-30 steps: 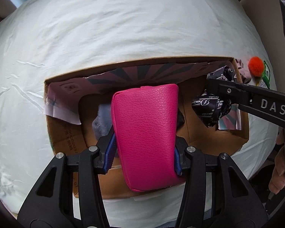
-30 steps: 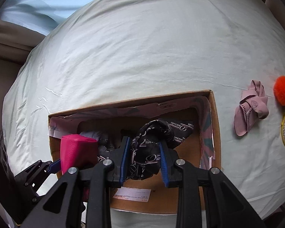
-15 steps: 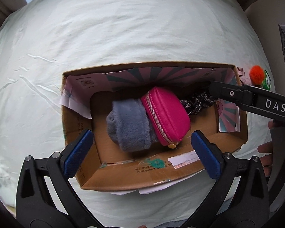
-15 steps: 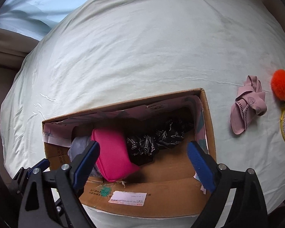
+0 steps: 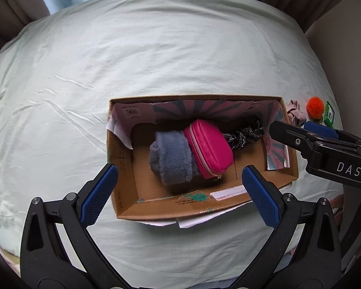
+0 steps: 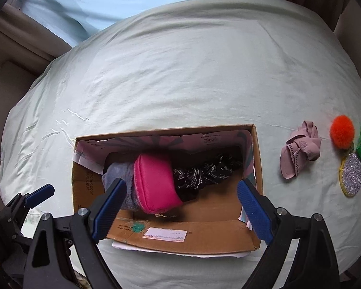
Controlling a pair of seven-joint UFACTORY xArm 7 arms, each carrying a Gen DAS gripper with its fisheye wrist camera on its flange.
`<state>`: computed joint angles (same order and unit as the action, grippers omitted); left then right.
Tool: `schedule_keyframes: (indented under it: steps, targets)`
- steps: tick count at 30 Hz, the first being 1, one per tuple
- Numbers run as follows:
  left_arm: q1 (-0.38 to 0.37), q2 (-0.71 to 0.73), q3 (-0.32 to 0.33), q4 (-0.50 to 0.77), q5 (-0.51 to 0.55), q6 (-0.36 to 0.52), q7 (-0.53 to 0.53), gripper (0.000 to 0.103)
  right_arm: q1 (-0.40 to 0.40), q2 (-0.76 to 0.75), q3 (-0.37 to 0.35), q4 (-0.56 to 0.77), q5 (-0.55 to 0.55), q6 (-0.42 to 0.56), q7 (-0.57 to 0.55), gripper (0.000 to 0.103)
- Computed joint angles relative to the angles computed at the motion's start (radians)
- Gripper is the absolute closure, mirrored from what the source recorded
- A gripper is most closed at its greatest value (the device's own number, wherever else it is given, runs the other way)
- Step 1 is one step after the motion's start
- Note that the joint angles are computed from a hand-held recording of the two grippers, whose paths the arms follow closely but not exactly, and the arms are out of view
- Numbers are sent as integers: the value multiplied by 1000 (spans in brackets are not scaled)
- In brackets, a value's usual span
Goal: Organize soft objects
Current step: 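Move both tools back toward the pink cloth and remaining items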
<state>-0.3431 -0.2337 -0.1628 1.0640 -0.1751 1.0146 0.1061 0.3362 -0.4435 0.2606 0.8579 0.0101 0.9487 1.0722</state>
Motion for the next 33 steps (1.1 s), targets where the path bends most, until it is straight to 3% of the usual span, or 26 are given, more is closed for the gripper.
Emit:
schedule_keyframes:
  steps: [10, 22, 29, 33]
  targets:
    - [19, -215, 34, -61, -12, 12, 21, 1, 18, -54, 84, 124, -92, 133, 49, 12]
    - [81, -413, 72, -45, -5, -1, -10, 1, -29, -115, 276, 385, -350, 434, 122, 11]
    - [65, -509, 69, -40, -24, -43, -12, 1, -105, -200, 384, 477, -420, 566, 101, 11]
    - [44, -541, 34, -37, -30, -51, -35, 1, -133, -307, 384, 444, -383, 591, 97, 11]
